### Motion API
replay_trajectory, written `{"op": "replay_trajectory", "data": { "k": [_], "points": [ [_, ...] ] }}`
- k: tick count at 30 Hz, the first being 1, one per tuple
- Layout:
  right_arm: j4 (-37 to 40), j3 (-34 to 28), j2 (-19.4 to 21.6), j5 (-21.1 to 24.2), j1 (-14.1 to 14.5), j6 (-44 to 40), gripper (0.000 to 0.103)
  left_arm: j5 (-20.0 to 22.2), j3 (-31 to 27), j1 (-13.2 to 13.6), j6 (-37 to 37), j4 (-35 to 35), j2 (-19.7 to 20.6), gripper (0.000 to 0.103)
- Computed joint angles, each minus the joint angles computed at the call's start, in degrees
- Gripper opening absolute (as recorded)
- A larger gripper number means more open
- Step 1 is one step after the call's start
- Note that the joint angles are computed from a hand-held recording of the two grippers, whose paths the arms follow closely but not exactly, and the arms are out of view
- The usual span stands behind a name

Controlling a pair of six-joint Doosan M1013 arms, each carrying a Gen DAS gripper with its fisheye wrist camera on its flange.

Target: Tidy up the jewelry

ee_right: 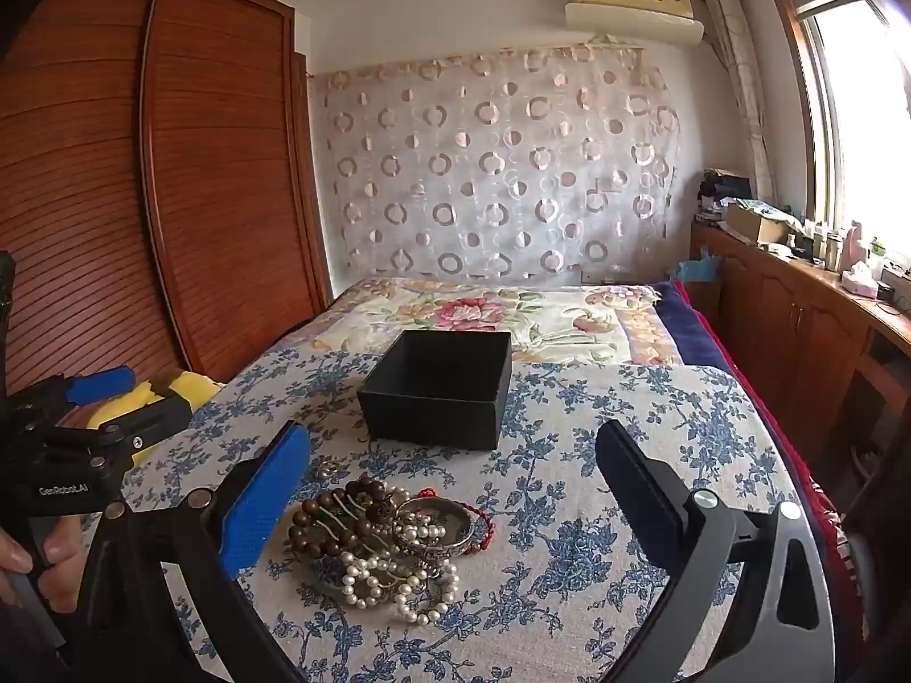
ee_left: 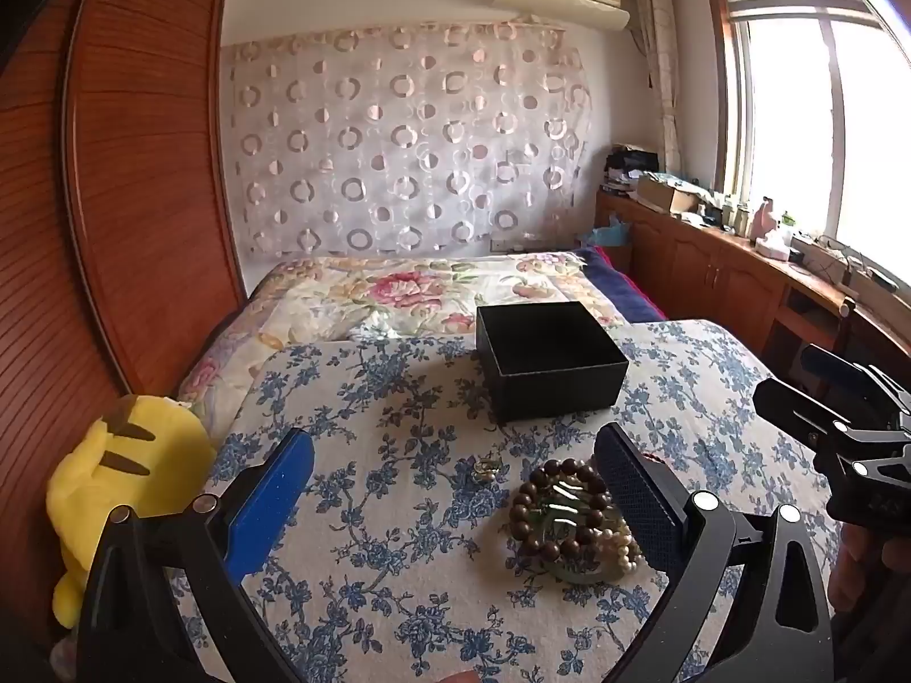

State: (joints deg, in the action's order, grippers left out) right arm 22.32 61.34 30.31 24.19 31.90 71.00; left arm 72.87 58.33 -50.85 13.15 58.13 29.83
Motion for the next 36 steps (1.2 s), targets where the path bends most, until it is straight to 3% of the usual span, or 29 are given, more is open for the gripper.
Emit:
{"op": "replay_trajectory", "data": {
  "k": [36],
  "points": [
    [0.08,0.01,-0.18,-0.01,0.01,-0.12,0.100,-0.12,0.26,-0.02,-0.07,0.75,-0.34,0.095]
  ]
}}
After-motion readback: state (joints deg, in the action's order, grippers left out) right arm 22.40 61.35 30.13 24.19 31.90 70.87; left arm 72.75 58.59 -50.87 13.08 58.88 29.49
